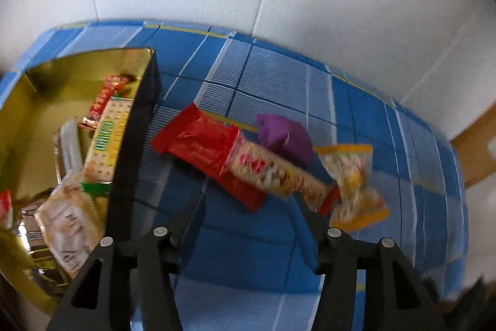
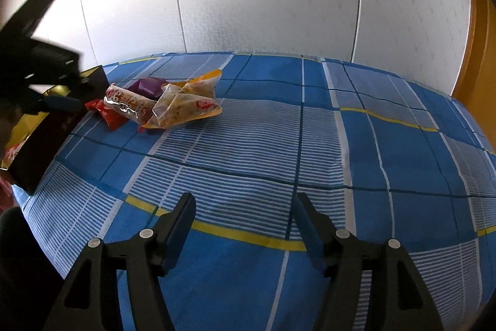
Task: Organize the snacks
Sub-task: 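Lower left gripper onto the long puffed-rice stick snack and close it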
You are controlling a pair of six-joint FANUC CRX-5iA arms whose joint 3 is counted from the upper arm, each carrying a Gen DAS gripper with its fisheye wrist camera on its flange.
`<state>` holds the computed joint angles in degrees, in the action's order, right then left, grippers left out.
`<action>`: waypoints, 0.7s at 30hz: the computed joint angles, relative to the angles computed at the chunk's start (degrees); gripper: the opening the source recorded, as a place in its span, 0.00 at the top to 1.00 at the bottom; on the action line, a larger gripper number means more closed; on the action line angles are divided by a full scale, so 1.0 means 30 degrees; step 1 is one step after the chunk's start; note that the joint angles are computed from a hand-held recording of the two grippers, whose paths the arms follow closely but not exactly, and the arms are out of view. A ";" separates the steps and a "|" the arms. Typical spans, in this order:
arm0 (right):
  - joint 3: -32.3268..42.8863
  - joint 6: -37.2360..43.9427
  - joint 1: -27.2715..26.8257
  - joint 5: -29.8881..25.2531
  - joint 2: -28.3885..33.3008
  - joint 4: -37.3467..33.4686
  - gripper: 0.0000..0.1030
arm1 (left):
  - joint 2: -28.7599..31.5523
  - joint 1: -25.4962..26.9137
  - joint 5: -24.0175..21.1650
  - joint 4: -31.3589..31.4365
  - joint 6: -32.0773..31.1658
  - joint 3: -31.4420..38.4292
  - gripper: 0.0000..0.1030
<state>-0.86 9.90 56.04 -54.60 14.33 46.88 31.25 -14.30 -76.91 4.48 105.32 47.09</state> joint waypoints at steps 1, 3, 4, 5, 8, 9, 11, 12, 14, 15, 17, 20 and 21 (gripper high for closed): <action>-0.0087 -0.0107 -0.0017 0.0124 -0.0037 0.0087 0.35 | 0.0633 -0.0055 -0.0545 -0.0148 0.0408 0.0960 0.45; -0.0272 -0.0313 -0.0059 0.0384 -0.0130 0.0223 0.33 | 0.1753 -0.0104 -0.1507 -0.0250 0.1251 0.2645 0.40; -0.0326 -0.0376 -0.0081 0.0473 -0.0146 0.0275 0.33 | 0.2334 -0.0136 -0.1954 -0.0317 0.1768 0.3526 0.39; -0.0371 -0.0429 -0.0120 0.0590 -0.0154 0.0331 0.32 | 0.3016 -0.0256 -0.2494 -0.0632 0.2136 0.4654 0.38; -0.0446 -0.0530 -0.0173 0.0785 -0.0147 0.0462 0.31 | 0.4759 -0.0803 -0.4071 -0.1806 0.1797 0.7742 0.37; -0.0481 -0.0542 -0.0182 0.0849 -0.0158 0.0498 0.30 | 0.5067 -0.1015 -0.4437 -0.2251 0.1414 0.8364 0.37; -0.0666 -0.0703 -0.0143 0.0963 -0.0268 0.0604 0.29 | 0.4371 -0.1395 -0.3777 -0.2764 -0.0003 0.7206 0.38; -0.0655 -0.0715 -0.0173 0.1016 -0.0247 0.0613 0.29 | 0.3625 -0.1419 -0.3118 -0.2655 -0.0677 0.5894 0.38; -0.0673 -0.0848 -0.0194 0.1086 -0.0255 0.0640 0.29 | 0.2125 -0.1632 -0.1985 -0.2868 -0.2128 0.3401 0.39; -0.0721 -0.0950 -0.0216 0.1167 -0.0284 0.0662 0.29 | 0.1532 -0.1721 -0.1593 -0.3139 -0.2475 0.2509 0.39; -0.0795 -0.1081 -0.0236 0.1259 -0.0320 0.0709 0.29 | 0.0132 -0.1652 -0.0388 -0.3145 -0.3147 0.0339 0.39; -0.0755 -0.1066 -0.0200 0.1173 -0.0252 0.0763 0.29 | -0.1229 -0.1279 0.0475 -0.2312 -0.3247 -0.1837 0.39; -0.0675 -0.1027 -0.0202 0.1139 -0.0192 0.0754 0.29 | -0.1508 -0.1141 0.0680 -0.1957 -0.3461 -0.2313 0.38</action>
<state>-2.88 6.82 55.44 -51.18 13.75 49.14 26.72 -17.72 -74.87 -1.39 94.94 40.15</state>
